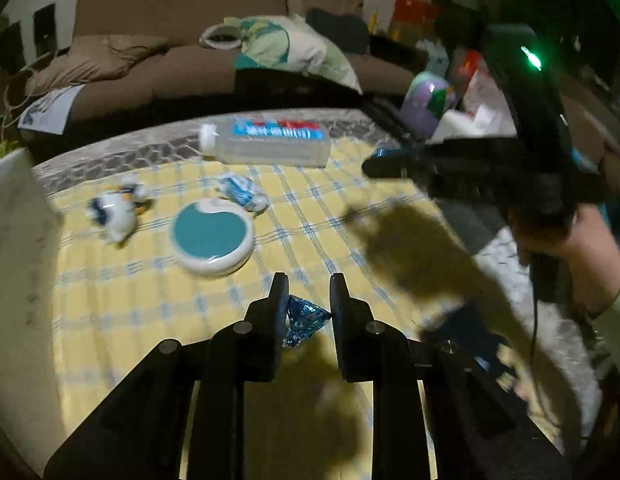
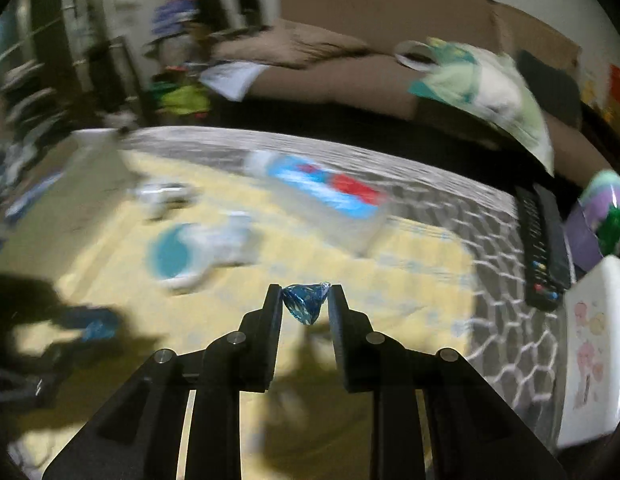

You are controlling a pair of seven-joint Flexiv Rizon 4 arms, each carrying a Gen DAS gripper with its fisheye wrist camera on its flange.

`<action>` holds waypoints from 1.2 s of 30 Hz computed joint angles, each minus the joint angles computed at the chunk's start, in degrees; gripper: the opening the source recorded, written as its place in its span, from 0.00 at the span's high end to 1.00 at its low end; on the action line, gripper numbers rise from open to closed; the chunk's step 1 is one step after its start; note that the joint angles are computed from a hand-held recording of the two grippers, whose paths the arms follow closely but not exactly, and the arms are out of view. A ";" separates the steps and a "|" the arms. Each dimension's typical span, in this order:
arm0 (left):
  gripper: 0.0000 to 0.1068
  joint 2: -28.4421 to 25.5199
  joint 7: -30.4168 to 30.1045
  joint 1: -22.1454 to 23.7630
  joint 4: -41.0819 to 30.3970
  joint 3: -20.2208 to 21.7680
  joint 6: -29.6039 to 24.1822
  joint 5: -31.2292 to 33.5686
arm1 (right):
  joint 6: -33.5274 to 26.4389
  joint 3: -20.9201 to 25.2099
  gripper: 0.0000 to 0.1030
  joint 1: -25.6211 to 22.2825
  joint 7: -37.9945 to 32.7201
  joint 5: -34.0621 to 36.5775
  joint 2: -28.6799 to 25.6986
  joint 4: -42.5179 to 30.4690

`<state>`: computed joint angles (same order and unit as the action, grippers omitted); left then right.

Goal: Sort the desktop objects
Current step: 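Carry the blue candy into the box and open the left tool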

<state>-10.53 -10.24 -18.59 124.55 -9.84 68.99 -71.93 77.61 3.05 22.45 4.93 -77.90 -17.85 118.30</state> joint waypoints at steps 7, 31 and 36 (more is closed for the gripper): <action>0.82 13.82 -7.64 9.03 3.47 11.00 -18.65 11.26 | 1.93 4.23 0.78 9.44 -5.18 9.29 -2.89 -9.64; 0.82 6.55 -10.40 30.68 -2.32 16.91 -34.42 23.54 | -20.21 12.35 0.75 27.09 -39.88 47.31 -36.55 -59.27; 0.72 6.42 -10.80 30.93 -2.42 16.76 -34.05 22.77 | -17.44 8.30 0.70 28.66 -38.63 50.77 -34.97 -57.08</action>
